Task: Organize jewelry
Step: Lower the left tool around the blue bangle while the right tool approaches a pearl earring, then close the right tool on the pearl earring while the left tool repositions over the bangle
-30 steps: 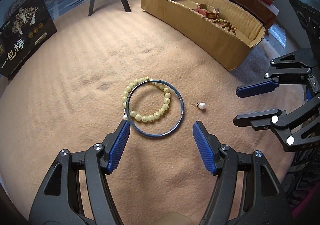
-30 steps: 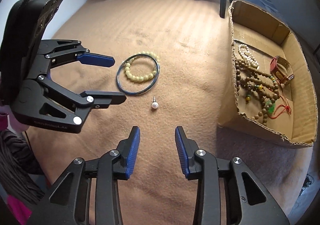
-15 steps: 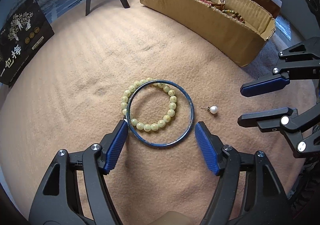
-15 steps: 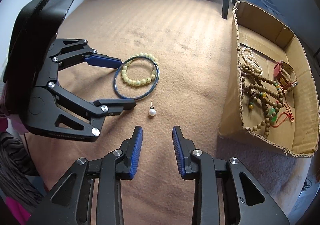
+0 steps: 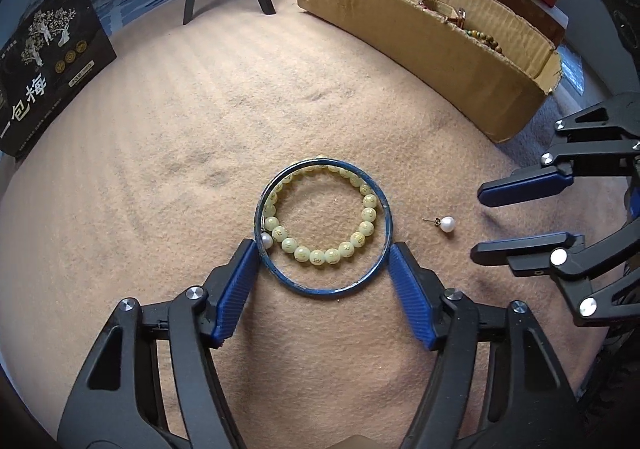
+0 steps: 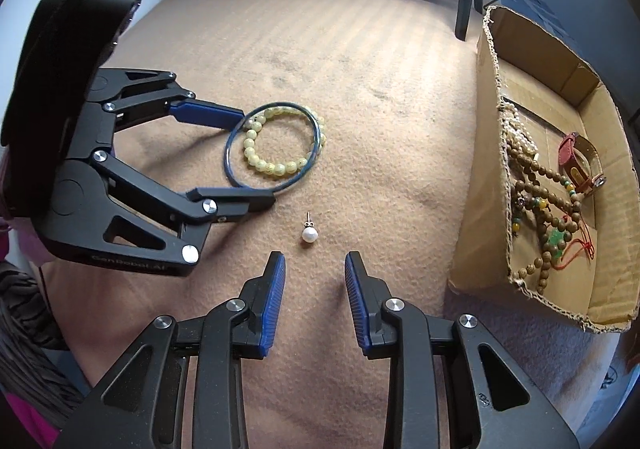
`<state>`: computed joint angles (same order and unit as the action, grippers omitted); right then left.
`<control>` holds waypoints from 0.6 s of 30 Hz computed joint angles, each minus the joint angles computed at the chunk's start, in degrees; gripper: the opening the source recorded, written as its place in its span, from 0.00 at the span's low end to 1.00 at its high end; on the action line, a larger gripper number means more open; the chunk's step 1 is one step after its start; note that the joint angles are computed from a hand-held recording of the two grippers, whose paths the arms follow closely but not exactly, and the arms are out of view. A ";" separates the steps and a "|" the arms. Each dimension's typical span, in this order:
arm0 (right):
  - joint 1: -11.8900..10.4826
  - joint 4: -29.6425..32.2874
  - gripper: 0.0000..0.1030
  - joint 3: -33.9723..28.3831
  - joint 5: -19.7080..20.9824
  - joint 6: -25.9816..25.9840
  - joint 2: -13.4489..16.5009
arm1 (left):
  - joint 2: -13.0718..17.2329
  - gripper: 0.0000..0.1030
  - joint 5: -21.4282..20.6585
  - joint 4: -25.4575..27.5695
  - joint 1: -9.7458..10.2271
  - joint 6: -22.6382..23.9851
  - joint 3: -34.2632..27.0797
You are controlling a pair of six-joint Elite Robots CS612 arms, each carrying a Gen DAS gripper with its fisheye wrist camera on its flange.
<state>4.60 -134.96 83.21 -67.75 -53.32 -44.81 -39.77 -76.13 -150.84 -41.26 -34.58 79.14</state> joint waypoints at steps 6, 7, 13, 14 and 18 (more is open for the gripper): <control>0.38 -0.74 0.28 0.03 -0.23 -0.24 0.14 | -0.10 0.67 -0.33 -1.01 0.12 -0.06 0.41; 0.42 -0.87 0.28 0.04 -0.20 -0.31 0.17 | -0.15 0.67 -0.35 -1.21 0.14 -0.14 0.50; 0.82 -0.66 0.22 -0.64 -0.58 -0.50 0.79 | -0.59 0.67 -0.56 -2.56 0.30 -1.11 1.32; 0.88 -0.70 0.21 -0.69 -0.69 -0.48 0.87 | -0.61 0.67 -0.44 -2.61 0.28 -1.03 1.34; 0.95 -0.42 0.13 -0.89 -0.40 -0.52 1.00 | -0.52 0.67 -0.43 -2.44 0.17 -0.62 1.21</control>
